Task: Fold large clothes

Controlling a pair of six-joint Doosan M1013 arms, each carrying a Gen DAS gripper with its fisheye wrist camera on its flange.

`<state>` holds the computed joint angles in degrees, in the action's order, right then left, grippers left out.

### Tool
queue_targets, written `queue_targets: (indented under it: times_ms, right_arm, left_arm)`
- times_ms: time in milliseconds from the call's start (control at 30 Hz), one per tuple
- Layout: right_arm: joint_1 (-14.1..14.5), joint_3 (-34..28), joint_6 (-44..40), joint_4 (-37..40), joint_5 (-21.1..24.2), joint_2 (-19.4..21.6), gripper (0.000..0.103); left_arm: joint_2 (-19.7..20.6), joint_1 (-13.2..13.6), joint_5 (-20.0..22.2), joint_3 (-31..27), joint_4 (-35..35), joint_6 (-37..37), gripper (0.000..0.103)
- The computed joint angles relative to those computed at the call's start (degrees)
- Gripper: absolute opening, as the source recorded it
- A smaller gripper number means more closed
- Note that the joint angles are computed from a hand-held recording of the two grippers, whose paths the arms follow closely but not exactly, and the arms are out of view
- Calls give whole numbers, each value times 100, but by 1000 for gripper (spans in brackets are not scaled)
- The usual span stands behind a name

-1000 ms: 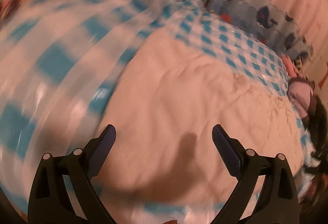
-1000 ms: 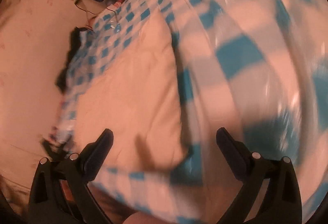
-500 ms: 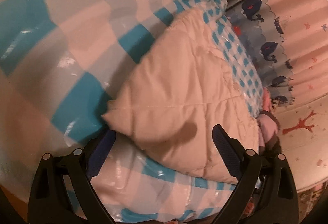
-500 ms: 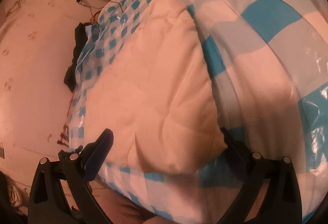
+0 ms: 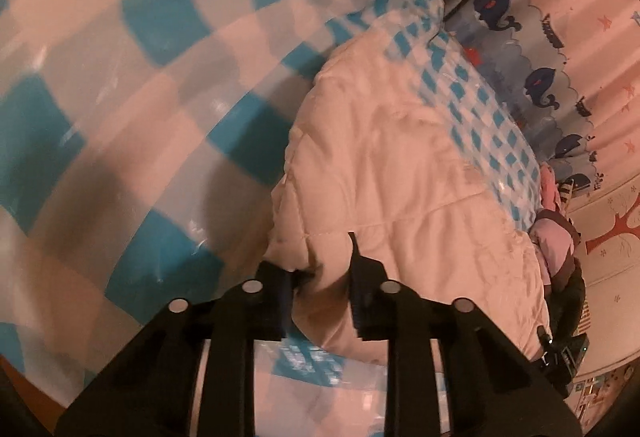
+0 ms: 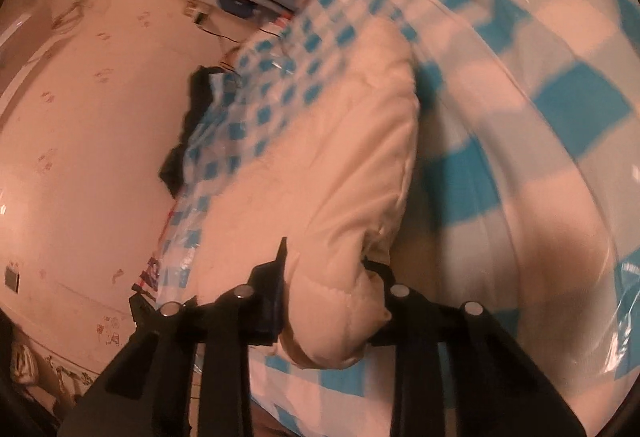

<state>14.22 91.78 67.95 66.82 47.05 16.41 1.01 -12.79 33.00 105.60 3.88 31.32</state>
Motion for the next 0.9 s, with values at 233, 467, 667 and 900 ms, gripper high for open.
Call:
queue_targets:
  times_ms: [233,467,667,900]
  right_arm:
    - [-270,185,-737,707,334,-599,25]
    - [-652,934,483,-1059,896,-1196,41]
    - [-350,1089,1279,-2600,-727,-1712,49]
    - [1218,-761,1355,-4692,-246,-384,66]
  left_arm:
    - [-488,-196,-177,-226,-1045,1284,16]
    - [-1050,-608,159,569,-1289,1454,25]
    - [-1521,-649,-896,1559,-1152,389,64]
    - [-1287,-684,-1561,1608,-1533,567,80]
